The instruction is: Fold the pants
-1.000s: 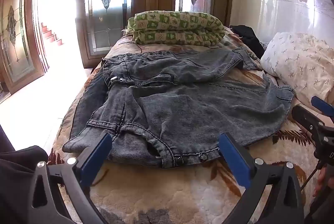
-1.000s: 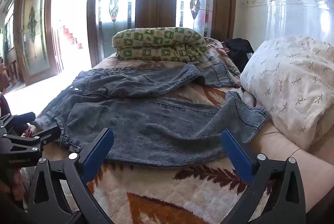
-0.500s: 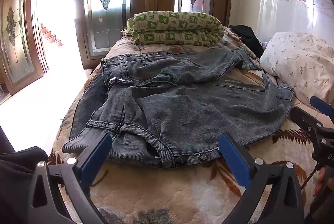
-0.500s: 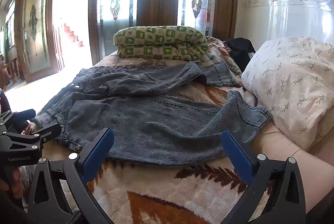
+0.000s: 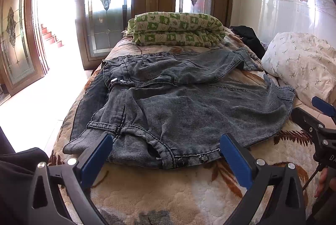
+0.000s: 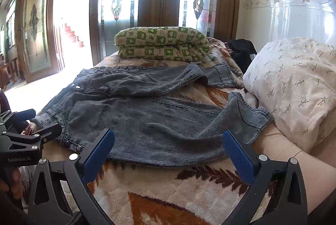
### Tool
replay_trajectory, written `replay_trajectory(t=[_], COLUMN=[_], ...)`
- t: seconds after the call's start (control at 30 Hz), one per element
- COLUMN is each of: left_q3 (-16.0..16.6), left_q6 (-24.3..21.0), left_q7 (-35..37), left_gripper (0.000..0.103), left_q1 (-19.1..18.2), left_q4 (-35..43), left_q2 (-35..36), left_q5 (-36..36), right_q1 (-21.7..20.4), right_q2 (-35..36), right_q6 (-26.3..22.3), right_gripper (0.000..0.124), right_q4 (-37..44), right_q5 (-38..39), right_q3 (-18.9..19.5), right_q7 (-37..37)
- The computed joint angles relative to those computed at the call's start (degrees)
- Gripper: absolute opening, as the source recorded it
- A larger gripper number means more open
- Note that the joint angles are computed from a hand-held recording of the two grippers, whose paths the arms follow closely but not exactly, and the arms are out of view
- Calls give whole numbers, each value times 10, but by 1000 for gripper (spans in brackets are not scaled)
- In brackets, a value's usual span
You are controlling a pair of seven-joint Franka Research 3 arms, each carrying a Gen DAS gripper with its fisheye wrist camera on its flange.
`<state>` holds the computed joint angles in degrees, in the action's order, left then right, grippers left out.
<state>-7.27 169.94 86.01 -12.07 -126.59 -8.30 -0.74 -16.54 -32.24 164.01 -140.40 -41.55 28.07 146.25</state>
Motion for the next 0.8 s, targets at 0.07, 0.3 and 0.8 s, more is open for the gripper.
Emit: replay_trajectory(t=[0.07,0.3,0.8], left_q3=[-1,0,-5], left_q6=[1,2,-25], left_q7=[-1,-1,-3], left_gripper=[103,103,103], left_q1=[1,0,4], left_q4=[0,0,13], left_q2=[0,0,4], left_q5=[2,0,4], right_q1=[1,2,51], right_q2=[0,0,7], right_q6=[-2,-1,-19], right_gripper=[103,103,103], right_q4=[0,1,4], right_q5=[0,-4,68], right_q3=[-1,-1,-42], right_q7=[0,4,-31])
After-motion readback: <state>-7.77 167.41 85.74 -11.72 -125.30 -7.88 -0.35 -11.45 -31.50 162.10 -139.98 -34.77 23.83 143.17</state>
